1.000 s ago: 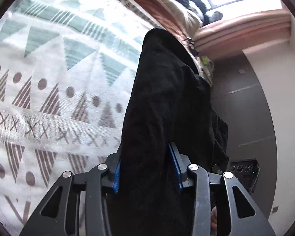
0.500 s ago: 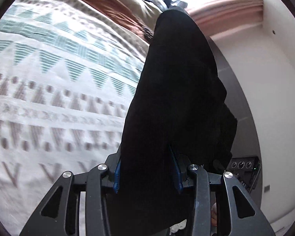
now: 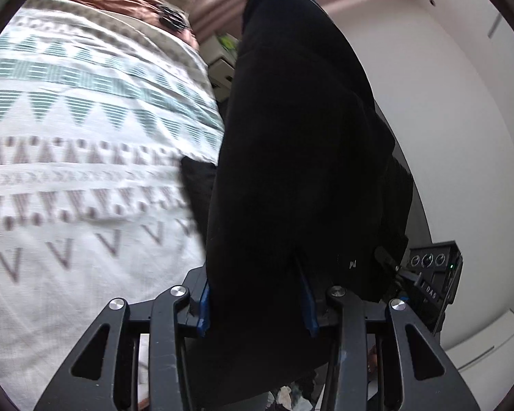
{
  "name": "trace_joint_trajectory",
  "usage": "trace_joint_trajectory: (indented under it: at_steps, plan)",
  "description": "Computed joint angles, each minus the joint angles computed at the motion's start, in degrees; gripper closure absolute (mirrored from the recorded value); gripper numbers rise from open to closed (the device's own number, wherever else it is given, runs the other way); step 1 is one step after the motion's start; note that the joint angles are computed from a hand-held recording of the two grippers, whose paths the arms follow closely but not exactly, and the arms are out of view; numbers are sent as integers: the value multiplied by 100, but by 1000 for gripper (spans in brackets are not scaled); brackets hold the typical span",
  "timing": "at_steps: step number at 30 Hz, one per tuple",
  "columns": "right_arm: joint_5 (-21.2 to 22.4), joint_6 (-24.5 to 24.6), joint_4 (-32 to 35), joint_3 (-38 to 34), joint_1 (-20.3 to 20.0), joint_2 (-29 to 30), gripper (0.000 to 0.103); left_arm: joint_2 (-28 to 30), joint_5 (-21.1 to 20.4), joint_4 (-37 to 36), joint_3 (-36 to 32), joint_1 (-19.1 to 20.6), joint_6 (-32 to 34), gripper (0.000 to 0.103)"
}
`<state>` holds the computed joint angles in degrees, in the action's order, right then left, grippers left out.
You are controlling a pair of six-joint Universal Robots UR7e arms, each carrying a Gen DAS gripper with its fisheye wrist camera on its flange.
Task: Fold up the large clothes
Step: 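Lift the bundle with both tools and carry it toward the bed corner by the wardrobe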
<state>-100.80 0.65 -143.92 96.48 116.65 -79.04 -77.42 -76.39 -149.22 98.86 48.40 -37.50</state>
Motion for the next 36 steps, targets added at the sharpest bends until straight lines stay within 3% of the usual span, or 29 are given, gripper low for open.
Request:
trace_joint_trajectory:
  at_steps: [10, 16, 19, 33, 36]
  plan:
    - [-843, 116, 545, -249, 166, -469, 91, 755, -617, -30, -440, -30, 109, 62]
    - [-1228, 218, 747, -467, 312, -387, 91, 1342, -1001, -52, -862, 91, 77, 62]
    - [-1432, 321, 847, -643, 445, -188, 91, 1641, -1157, -102, -1064, 193, 6, 62]
    - [-1948, 707, 1714, -1952, 210, 920, 91, 2722, -1635, -176, -1731, 833, -211, 62]
    - [-2154, 1149, 1726, -2162, 118, 1161, 80, 2931, -1560, -27, -1924, 946, -253, 62]
